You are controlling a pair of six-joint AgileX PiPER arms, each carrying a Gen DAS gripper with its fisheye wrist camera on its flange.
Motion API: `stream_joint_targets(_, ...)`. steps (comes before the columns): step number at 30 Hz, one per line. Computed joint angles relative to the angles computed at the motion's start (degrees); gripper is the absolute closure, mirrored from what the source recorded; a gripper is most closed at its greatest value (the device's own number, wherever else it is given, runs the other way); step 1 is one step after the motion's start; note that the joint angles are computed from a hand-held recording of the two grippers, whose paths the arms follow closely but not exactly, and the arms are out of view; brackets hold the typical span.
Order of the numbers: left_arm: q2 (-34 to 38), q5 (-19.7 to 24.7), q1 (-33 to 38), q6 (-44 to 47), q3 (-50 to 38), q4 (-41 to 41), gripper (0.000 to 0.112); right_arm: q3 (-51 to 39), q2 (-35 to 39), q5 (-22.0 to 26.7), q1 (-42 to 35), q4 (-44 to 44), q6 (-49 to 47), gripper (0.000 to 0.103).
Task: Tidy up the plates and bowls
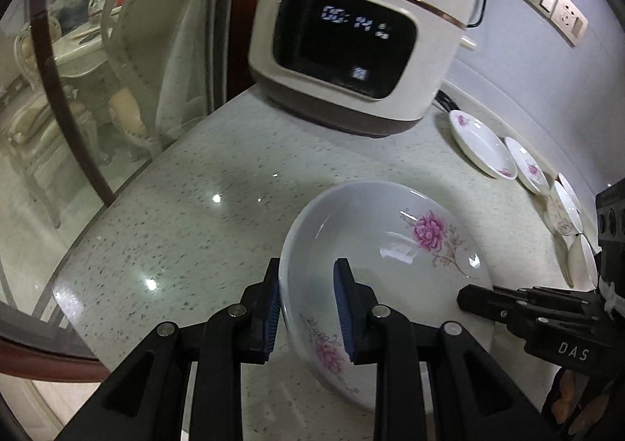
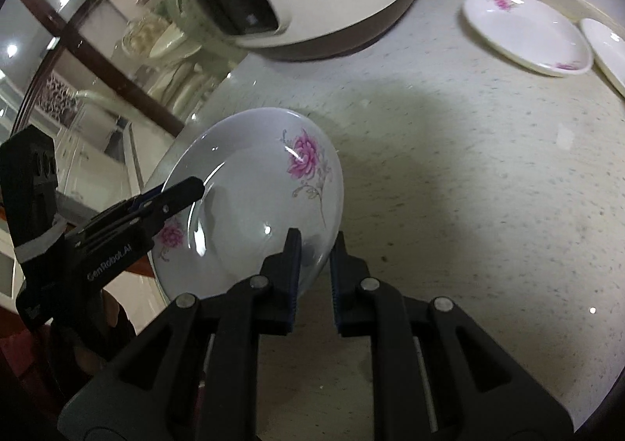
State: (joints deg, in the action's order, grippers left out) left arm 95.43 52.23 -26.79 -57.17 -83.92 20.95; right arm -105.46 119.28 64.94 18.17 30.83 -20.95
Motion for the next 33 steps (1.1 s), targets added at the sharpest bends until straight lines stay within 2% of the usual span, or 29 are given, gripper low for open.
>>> stream_joint_targets(12, 1.4, 1.4, 1.0, 0.3, 1.1, -2.7, 0.085, -4.9, 4.0, 2.8, 2.1, -3.7, 1.5, 0.085)
stream_joint_targets(21, 3.8, 2.5, 0.9, -0.5, -1.6, -1.5, 0.080, -9.4, 7.1, 1.8, 2.9, -4.6, 3.7, 0.084)
stream_joint_targets(24, 4.7, 2.9, 0.6, 0.2, -2.8, -0.9, 0.073, -9.0, 6.8, 1.6, 2.4, -4.3, 3.7, 0.083)
stream_joint_targets(27, 5.8, 2.4, 0.5, 1.2, -3.9, -1.0, 0.058, -9.2, 7.0, 1.9, 2.4, -3.8, 3.0, 0.080)
stream_joint_targets(28, 6.3, 2.7, 0.3, 1.6, -4.7, -1.0, 0.054, -8.5, 6.4, 1.9, 2.2, -3.7, 2.6, 0.075)
stream_joint_targets(30, 7.3, 3.9, -0.1, 2.1, -6.1, -0.8, 0.053, -7.9, 5.8, 2.3, 1.6, -2.7, 2.1, 0.054)
stream_joint_targets(31, 7.5, 4.7, -0.2, 1.7, -6.7, -0.4, 0.053, -8.0, 5.8, 2.7, 1.1, -1.9, 2.3, 0.038)
stream_joint_targets(33, 6.9, 5.2, 0.0, -0.6, -6.4, 1.0, 0.053, -6.4, 4.8, 1.9, -0.7, 0.9, 1.9, 0.033)
